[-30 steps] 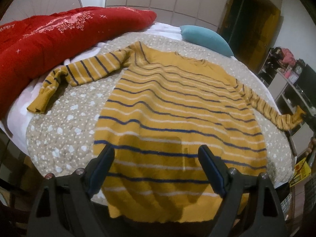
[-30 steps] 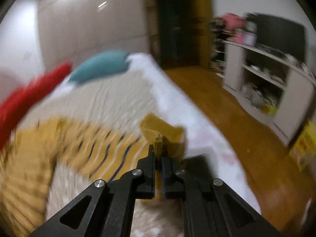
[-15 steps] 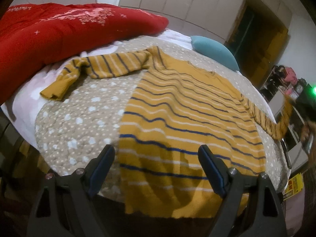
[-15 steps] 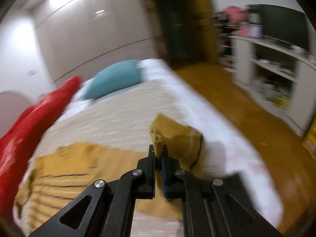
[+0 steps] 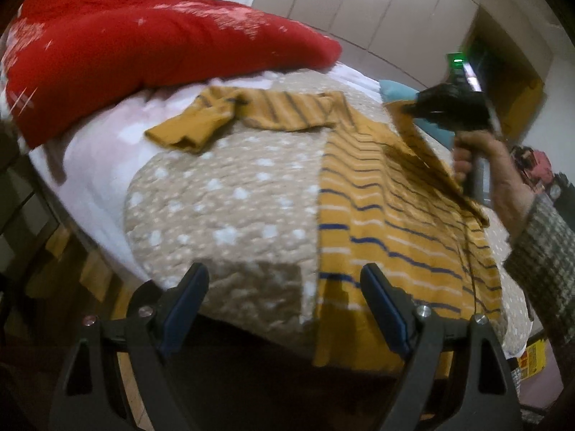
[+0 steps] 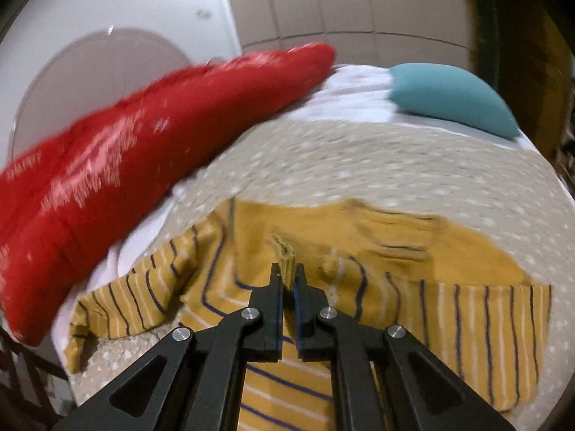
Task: Fold small clothes
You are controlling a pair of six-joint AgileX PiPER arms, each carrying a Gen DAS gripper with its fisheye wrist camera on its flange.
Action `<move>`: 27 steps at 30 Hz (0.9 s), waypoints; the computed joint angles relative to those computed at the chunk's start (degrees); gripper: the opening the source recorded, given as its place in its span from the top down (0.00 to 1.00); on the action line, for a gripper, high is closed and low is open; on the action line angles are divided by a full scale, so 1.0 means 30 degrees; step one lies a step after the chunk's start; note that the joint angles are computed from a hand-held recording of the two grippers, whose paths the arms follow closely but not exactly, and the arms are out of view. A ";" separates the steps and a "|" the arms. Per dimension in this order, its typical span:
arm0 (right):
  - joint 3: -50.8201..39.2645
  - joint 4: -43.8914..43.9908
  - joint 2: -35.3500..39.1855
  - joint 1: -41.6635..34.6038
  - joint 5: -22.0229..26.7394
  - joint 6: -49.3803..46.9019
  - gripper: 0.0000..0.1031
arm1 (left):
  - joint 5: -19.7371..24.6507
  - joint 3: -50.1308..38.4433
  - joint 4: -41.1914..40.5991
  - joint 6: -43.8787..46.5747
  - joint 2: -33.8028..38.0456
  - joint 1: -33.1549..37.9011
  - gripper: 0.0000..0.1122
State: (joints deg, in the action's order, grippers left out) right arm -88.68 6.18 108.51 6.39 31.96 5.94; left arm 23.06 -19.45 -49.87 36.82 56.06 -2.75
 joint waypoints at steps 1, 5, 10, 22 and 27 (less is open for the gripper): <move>-0.0828 -0.0302 0.0953 0.0392 0.0368 0.0540 0.95 | 0.0326 0.0114 -0.0603 0.0919 0.0087 0.0630 0.24; -0.3008 0.1128 0.3710 0.0677 0.2298 -0.0589 0.93 | 0.1258 0.0415 -0.2321 0.3658 0.0477 0.2495 0.24; -0.2019 0.5433 0.3530 -0.0438 0.2486 -0.4046 0.88 | 0.1568 0.0402 -0.2231 0.3663 0.0609 0.2993 0.24; 1.1083 1.0919 -0.7621 -0.3886 0.0189 -1.3286 0.42 | -0.0812 -0.0690 0.0806 -0.0789 0.2117 0.0993 0.24; 1.6414 1.5265 -1.0017 -0.6062 -0.0966 -1.9152 0.41 | -0.1204 -0.3297 -0.0276 0.0400 0.5375 0.3025 0.24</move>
State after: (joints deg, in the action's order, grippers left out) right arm -39.44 51.97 78.46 -11.80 29.06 -51.52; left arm 19.45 -29.34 -50.70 38.02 72.19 6.33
